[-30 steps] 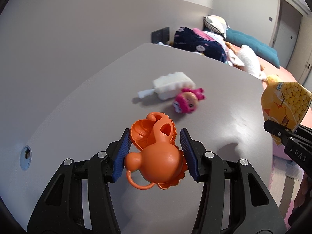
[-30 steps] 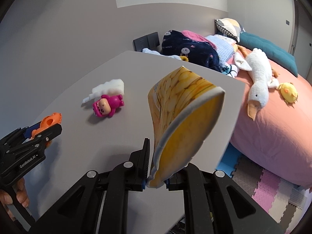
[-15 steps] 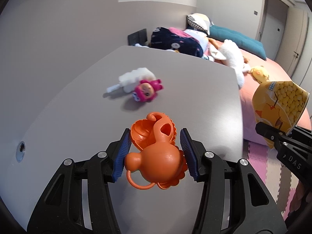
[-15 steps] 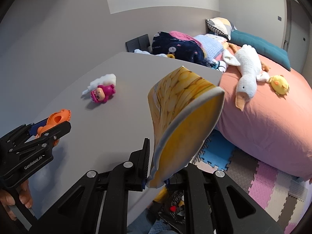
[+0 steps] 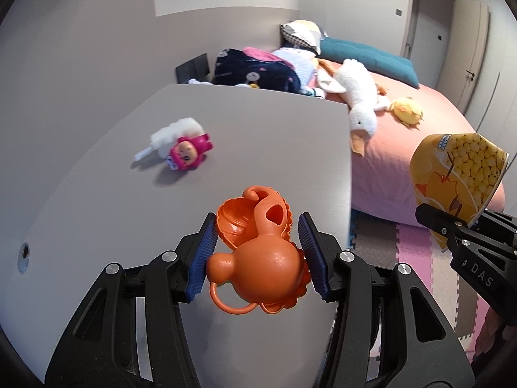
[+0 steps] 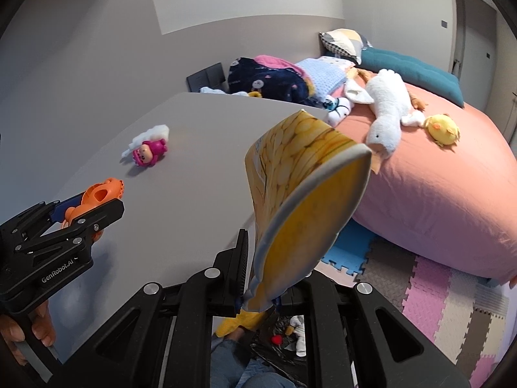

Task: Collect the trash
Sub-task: 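Carry the orange toy and yellow bag to the black bin and release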

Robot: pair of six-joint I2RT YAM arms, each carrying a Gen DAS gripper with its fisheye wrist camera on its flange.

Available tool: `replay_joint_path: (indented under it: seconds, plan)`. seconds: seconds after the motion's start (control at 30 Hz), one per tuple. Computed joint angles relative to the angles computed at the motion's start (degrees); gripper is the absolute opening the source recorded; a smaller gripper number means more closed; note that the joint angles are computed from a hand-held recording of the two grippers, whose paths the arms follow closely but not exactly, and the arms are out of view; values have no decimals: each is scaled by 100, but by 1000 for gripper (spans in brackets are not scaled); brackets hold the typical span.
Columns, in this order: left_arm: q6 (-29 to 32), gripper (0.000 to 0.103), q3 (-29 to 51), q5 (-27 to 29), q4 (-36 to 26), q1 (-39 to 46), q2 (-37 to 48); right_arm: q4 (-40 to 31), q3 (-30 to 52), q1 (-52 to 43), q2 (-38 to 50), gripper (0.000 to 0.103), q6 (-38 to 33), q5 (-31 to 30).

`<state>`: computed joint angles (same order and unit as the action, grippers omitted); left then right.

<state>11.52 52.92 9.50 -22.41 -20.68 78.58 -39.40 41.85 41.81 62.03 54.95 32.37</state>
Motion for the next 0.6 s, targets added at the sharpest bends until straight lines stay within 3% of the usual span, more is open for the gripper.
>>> replay_joint_path:
  seconds: [0.6]
  plan:
    - [-358, 51, -171, -508, -26, -1543, -196, -1544, -717, -8, -1759, 14, 986, 331]
